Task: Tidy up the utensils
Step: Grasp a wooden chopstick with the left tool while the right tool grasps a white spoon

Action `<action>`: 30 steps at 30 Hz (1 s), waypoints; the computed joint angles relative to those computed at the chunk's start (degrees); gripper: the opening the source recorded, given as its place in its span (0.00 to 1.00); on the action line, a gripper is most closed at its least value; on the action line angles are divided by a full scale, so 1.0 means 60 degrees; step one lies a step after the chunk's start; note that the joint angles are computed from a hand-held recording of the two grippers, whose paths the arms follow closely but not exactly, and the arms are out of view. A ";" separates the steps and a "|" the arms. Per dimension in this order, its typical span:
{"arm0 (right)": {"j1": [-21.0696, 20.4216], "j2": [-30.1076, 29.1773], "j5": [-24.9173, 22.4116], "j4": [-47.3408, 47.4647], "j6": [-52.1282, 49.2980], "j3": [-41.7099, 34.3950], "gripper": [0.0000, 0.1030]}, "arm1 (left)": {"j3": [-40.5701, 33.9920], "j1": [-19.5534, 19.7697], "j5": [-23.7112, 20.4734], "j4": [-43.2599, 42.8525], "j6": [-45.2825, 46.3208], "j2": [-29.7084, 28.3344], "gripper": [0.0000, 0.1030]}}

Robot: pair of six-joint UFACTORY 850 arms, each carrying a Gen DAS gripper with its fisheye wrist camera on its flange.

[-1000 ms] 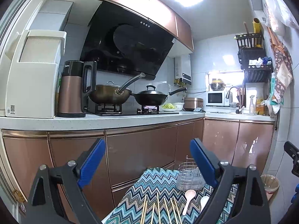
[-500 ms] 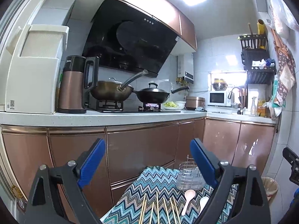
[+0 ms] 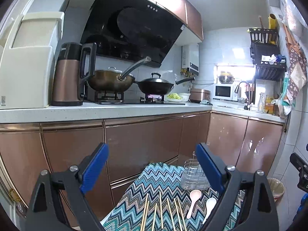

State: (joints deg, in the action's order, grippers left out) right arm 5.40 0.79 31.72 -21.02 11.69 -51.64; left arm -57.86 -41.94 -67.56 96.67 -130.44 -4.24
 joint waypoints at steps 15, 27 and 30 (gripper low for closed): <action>-0.0594 -0.2702 -0.1484 -0.4649 0.4472 -0.2205 0.95 | -0.0467 0.2370 0.4846 -0.0785 -0.0112 -0.0994 0.88; -0.1026 -0.5879 -0.0547 -1.4041 1.4045 -0.5305 0.52 | -0.2707 0.4738 0.8624 -0.9495 0.8390 -0.3878 0.49; -0.1070 -0.6548 -0.0003 -1.5232 1.5367 -0.6085 0.49 | -0.3388 0.5035 0.8374 -1.2382 1.1388 -0.4537 0.40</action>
State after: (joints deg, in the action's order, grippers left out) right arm -1.02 -38.49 31.70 -112.41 103.89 -88.14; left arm -78.18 -11.73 -17.31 22.38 -62.11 -31.46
